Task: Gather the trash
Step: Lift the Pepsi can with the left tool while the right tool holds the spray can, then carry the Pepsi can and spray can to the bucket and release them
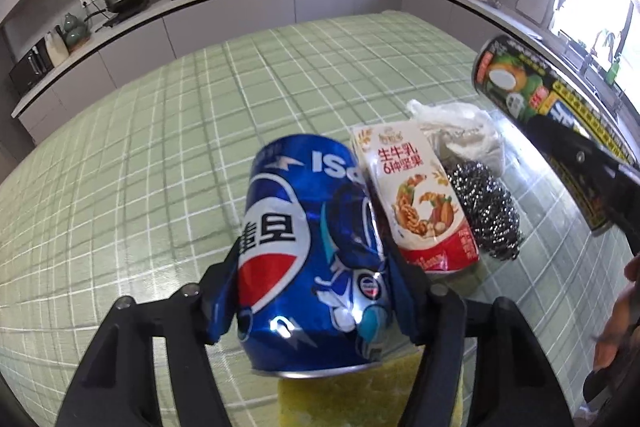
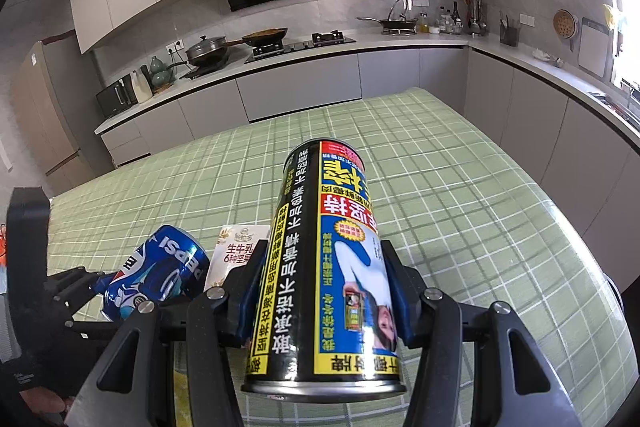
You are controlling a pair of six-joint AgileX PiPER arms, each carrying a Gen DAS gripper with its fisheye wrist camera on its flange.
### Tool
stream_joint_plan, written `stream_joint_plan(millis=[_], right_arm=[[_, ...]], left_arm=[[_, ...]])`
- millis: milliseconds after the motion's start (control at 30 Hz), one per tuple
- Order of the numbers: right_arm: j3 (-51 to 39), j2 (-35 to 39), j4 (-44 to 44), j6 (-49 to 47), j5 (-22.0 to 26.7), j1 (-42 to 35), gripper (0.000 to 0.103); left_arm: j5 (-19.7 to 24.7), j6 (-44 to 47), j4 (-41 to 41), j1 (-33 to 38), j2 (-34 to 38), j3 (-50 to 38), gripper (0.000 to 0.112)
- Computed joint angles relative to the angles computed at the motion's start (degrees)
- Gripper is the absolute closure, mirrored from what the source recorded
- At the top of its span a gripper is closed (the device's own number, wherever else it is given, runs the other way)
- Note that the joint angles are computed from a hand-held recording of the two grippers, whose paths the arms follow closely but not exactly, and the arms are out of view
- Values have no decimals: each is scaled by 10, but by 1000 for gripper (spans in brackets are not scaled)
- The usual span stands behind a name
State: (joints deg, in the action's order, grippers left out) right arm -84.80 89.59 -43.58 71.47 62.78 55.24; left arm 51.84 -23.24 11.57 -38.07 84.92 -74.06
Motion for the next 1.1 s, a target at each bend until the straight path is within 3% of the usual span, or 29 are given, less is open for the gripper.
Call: stream_joint_plan(millis=[300,667,967,1100], right_arm=[[-11,11,10,-15,-7,-9,48],[9,-29,-10,-4,29,17,48],[130,-181,6,-32,18,0,48],[206,-300,62,-127,-9,-70,48]], left_arm=[[-57,-116,88,-27,-57,62,48],[-47,-203,131,-89,-82,40,48],[37,-394,259,-245,-24,-32,48],[92,-467,300,-316,44,-107,48]])
